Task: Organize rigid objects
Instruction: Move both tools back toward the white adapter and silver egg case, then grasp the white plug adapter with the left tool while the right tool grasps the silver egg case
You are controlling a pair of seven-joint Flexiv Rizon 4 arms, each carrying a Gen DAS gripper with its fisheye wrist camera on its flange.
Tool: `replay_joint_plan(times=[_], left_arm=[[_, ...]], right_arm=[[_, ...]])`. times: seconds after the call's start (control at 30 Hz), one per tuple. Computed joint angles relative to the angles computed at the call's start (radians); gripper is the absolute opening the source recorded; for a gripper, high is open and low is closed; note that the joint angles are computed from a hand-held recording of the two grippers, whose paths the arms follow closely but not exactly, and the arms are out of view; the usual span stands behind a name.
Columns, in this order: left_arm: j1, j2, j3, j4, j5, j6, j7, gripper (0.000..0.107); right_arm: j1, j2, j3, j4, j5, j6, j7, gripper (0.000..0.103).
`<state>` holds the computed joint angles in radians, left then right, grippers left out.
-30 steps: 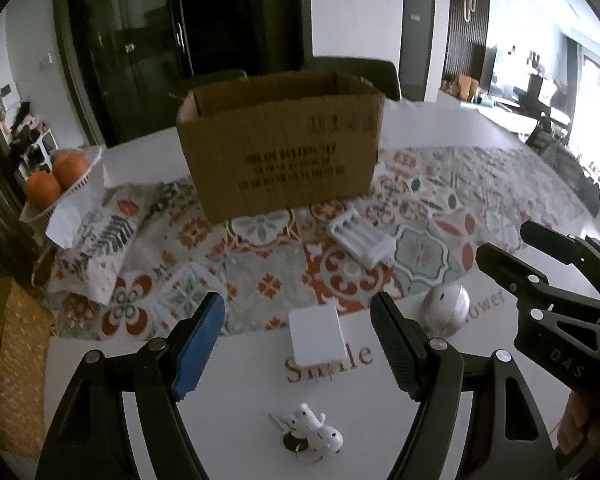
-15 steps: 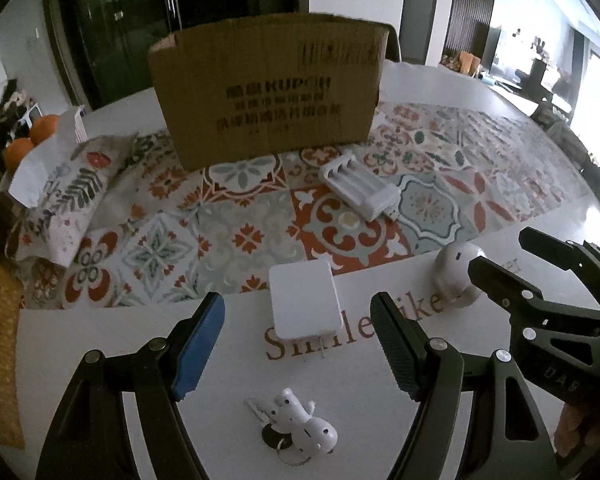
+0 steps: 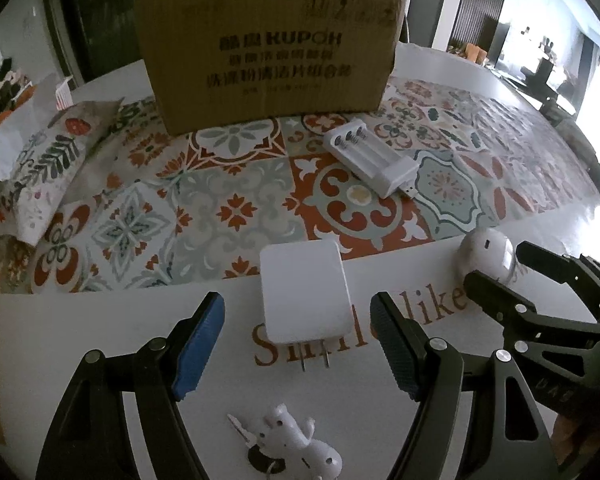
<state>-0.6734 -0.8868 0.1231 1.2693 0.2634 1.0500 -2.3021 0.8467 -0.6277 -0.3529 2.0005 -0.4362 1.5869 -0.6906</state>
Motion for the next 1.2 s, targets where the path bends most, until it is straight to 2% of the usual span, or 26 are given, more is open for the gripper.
replay_joint_plan(times=[0.3, 0.53, 0.63, 0.7, 1.2], left_arm=[[0.031, -0.031, -0.027, -0.015, -0.044, 0.012, 0.017, 0.065], [0.015, -0.041, -0.002, -0.027, -0.036, 0.023, 0.008, 0.059], [0.014, -0.041, -0.001, -0.023, -0.035, 0.038, 0.012, 0.046], [0.010, -0.041, 0.004, -0.026, -0.033, 0.033, 0.011, 0.046], [0.010, -0.019, 0.002, 0.015, -0.040, 0.067, 0.007, 0.045]], right_arm=[[-0.053, -0.027, 0.056, -0.045, -0.007, -0.036, 0.003, 0.072], [-0.041, -0.040, 0.035, -0.047, -0.018, -0.019, 0.022, 0.072], [-0.042, -0.043, 0.035, -0.045, -0.011, -0.004, 0.018, 0.069], [-0.037, -0.045, 0.030, -0.043, -0.004, 0.006, 0.012, 0.064], [0.071, -0.046, -0.082, -0.015, 0.055, 0.040, -0.006, 0.064]])
